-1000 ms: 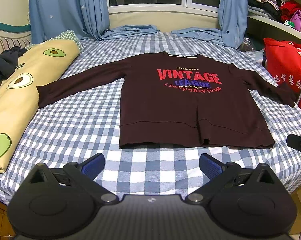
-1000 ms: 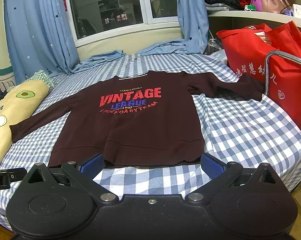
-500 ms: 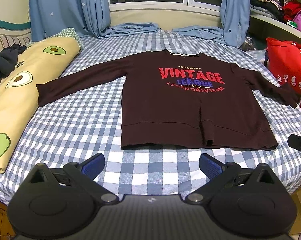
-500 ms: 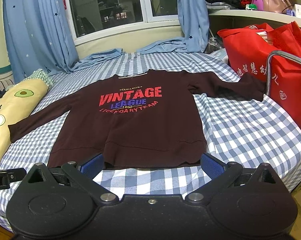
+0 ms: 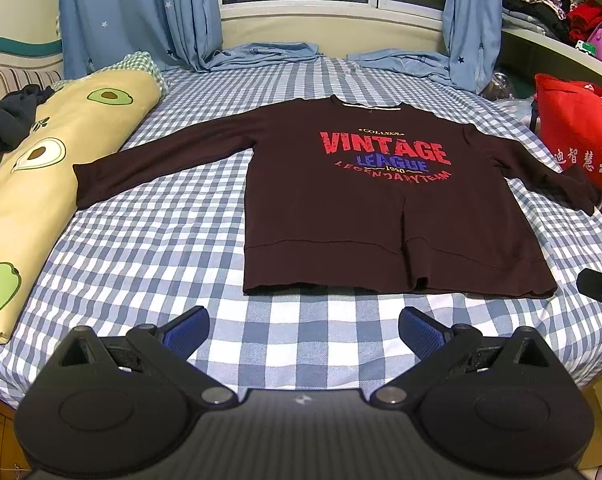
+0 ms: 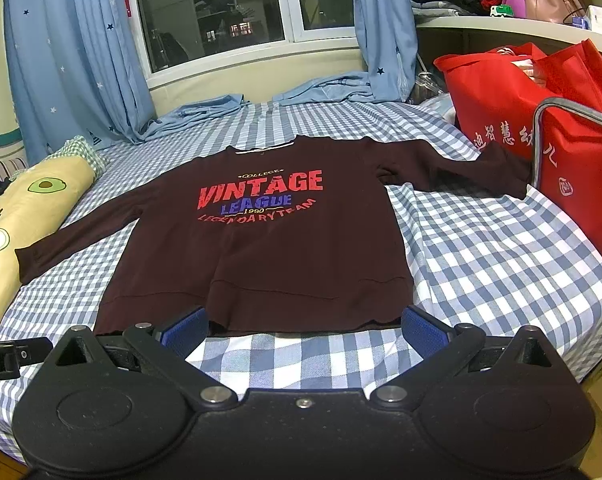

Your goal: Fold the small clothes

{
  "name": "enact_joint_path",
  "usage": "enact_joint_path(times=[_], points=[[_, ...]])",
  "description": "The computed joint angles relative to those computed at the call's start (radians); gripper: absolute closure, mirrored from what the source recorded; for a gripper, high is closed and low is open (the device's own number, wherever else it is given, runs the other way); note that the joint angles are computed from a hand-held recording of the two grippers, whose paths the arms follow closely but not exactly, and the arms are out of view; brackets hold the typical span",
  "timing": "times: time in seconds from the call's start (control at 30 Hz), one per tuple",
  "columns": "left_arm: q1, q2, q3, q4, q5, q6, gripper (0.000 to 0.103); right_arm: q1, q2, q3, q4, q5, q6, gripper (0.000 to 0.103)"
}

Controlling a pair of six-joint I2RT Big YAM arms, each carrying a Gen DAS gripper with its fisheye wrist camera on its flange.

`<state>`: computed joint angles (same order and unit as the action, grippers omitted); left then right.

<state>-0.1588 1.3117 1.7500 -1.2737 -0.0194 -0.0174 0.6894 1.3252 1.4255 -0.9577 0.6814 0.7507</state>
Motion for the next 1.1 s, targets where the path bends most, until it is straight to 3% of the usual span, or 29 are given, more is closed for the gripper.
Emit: enact_joint_path(times=[0.33, 0.43, 0.53, 0.7, 1.1], points=[[0.011, 0.016, 0.018, -0.023, 0.008, 0.004, 0.001, -0.001, 0.016, 0.019, -0.026, -0.01, 0.021, 0.0], [0.009, 0.05, 0.064, -0.07, -0.008, 0.016, 0.001, -0.011, 0.052, 0.078, -0.116, -0.027, 0.064, 0.0], [0.009, 0.1, 0.133, -0.125, -0.029, 0.043, 0.001, -0.025, 0.11, 0.176, -0.258, -0.04, 0.128, 0.0], [0.014, 0.162, 0.224, -0.18, -0.028, 0.055, 0.001, -0.036, 0.152, 0.263, -0.367, -0.047, 0.195, 0.0], [-0.022, 0.3, 0.394, -0.272, -0.058, 0.067, 0.001, -0.093, 0.164, 0.307, -0.402, -0.065, 0.204, 0.0]])
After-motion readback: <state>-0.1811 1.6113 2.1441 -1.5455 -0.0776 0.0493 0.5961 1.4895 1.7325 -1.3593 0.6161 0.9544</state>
